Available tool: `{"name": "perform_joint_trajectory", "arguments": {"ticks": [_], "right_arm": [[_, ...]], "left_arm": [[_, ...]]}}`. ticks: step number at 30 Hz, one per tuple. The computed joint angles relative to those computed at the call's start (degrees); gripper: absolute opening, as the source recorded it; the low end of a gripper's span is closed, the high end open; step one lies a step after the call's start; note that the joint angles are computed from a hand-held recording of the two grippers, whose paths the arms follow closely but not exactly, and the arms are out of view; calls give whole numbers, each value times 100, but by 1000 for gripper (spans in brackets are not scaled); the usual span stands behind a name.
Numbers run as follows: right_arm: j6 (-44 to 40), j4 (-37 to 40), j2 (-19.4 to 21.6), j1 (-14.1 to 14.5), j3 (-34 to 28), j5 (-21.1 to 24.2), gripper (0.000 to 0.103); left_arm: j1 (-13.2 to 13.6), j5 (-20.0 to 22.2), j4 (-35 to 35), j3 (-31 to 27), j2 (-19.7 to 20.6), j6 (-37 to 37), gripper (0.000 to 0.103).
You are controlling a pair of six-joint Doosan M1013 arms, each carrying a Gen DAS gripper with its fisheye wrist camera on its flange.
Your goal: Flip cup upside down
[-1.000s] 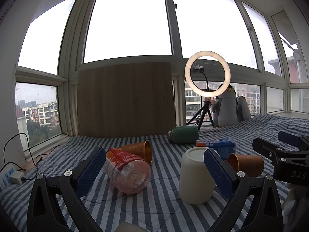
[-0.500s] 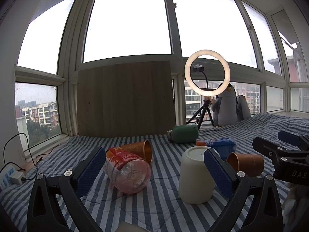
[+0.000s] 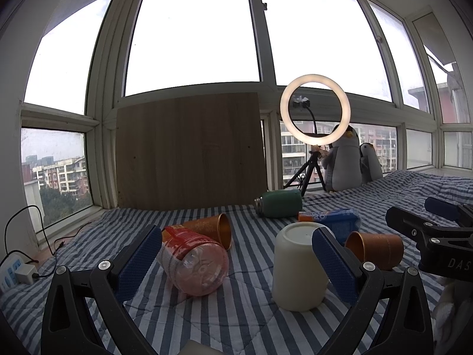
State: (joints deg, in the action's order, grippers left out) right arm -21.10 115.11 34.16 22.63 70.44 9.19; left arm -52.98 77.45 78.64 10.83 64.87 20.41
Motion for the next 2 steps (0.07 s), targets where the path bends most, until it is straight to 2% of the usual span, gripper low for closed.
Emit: {"name": "perform_joint_trajectory", "arguments": {"ticks": [2], "right_arm": [[3, -4, 0, 0, 0, 1, 102]], "left_arm": [[1, 7, -3, -14, 6, -7, 103]]}}
